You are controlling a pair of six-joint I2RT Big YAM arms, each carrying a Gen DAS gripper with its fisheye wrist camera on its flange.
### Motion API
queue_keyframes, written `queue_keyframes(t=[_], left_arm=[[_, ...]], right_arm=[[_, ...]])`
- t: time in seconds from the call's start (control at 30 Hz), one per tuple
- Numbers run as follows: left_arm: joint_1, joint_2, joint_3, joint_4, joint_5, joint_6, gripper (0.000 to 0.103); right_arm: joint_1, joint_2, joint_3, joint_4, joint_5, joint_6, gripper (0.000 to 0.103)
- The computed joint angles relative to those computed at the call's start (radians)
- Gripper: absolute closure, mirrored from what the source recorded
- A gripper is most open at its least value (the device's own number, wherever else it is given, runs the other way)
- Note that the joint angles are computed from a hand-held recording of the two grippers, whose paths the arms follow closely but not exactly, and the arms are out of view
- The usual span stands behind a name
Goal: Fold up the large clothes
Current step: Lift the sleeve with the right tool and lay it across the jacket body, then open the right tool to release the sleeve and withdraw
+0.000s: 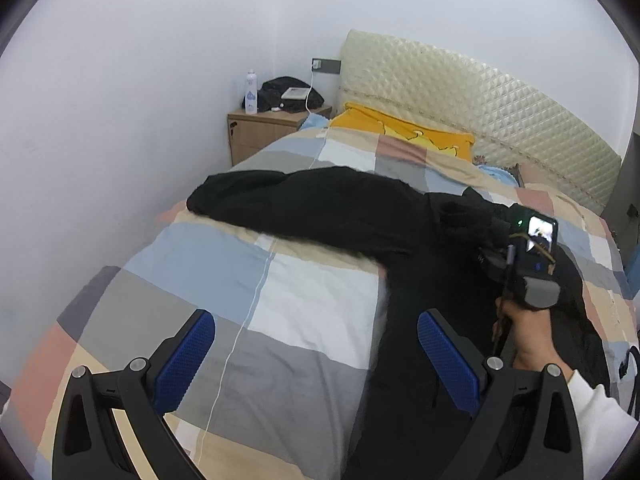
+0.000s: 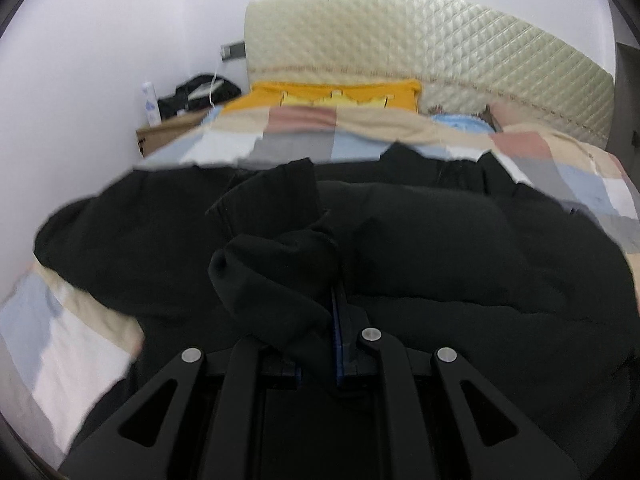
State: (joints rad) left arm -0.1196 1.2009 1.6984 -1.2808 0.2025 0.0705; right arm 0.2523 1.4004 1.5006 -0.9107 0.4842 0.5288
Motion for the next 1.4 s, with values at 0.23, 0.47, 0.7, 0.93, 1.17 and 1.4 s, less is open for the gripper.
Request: queue_keyframes(t=[0.23, 0.47, 0.7, 0.93, 1.17, 1.4], left_arm=[[0.018, 0.007, -0.02, -0.002, 0.024, 0.012, 0.0], [0.028, -0.001, 0.003, -0.012, 0.068, -0.002, 0.0], [0.006, -0.028, 0.029, -0.044, 0.066, -0.021, 0.0], [-0.052, -0.065, 0.063, -0.06, 0.022, -0.022, 0.0], [-0.154, -0.09, 0.136, -0.078, -0.039, -0.046, 0.0], [-0.284, -0.109, 0.188, -0.108, -0.125, -0.093, 0.0]], right_arm=[[-0.002, 0.033, 0.001, -0.034, -0.018, 0.005, 0.089], [0.003, 0.013, 0.042, -0.101, -0.049, 0.075, 0.077], [0.043, -0.049, 0.051, -0.072, -0.057, 0.026, 0.031], [0.062, -0.149, 0.071, -0.099, -0.05, -0.008, 0.031], [0.087, -0.266, 0.14, -0.199, 0.037, -0.037, 0.031], [0.16, -0.373, 0.221, -0.334, 0.149, -0.02, 0.03]])
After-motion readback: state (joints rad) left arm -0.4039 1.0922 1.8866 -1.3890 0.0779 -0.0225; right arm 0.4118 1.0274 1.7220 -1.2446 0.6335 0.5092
